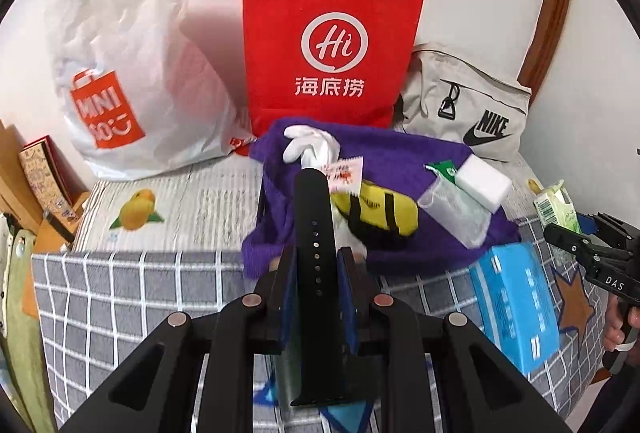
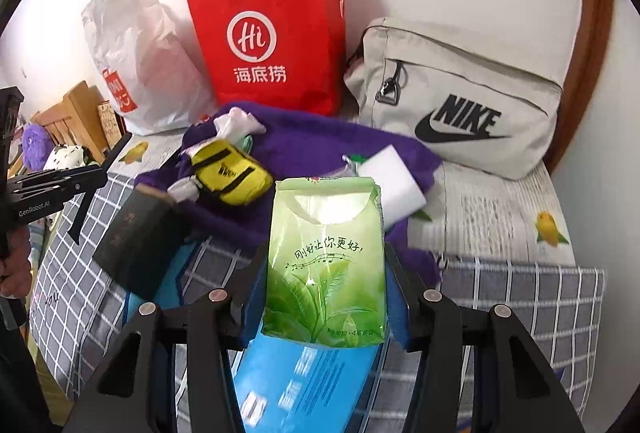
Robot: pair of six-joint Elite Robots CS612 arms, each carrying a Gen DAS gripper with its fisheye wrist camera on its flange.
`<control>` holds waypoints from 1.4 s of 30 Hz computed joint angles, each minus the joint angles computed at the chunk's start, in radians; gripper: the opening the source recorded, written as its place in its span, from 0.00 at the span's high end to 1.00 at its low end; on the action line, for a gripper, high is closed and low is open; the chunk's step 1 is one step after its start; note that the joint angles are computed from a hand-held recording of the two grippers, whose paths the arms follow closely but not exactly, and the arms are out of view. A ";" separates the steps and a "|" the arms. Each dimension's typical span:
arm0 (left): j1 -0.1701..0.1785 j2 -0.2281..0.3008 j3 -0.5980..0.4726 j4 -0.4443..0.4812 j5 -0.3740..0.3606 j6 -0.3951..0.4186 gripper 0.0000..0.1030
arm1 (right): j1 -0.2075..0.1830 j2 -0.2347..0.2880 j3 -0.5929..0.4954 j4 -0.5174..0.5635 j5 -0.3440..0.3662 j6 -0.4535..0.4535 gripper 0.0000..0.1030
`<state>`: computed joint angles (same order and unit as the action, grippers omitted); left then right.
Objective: Organize soft objects
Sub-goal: 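Lower the strap and green pack onto the purple towel and open both tools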
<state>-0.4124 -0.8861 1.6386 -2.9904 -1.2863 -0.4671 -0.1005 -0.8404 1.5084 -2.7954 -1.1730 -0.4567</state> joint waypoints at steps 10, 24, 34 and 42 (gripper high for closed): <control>0.031 0.080 -0.143 0.076 -0.030 0.039 0.81 | 0.021 0.087 -0.150 0.083 0.005 0.003 0.50; 0.073 0.181 -0.308 0.175 -0.089 0.047 0.81 | 0.060 0.199 -0.330 0.215 -0.050 -0.049 0.50; 0.084 0.213 -0.345 0.232 -0.110 0.039 0.81 | 0.072 0.243 -0.393 0.316 -0.094 -0.072 0.50; 0.084 0.213 -0.344 0.239 -0.098 0.033 0.76 | 0.072 0.240 -0.393 0.331 -0.097 -0.098 0.49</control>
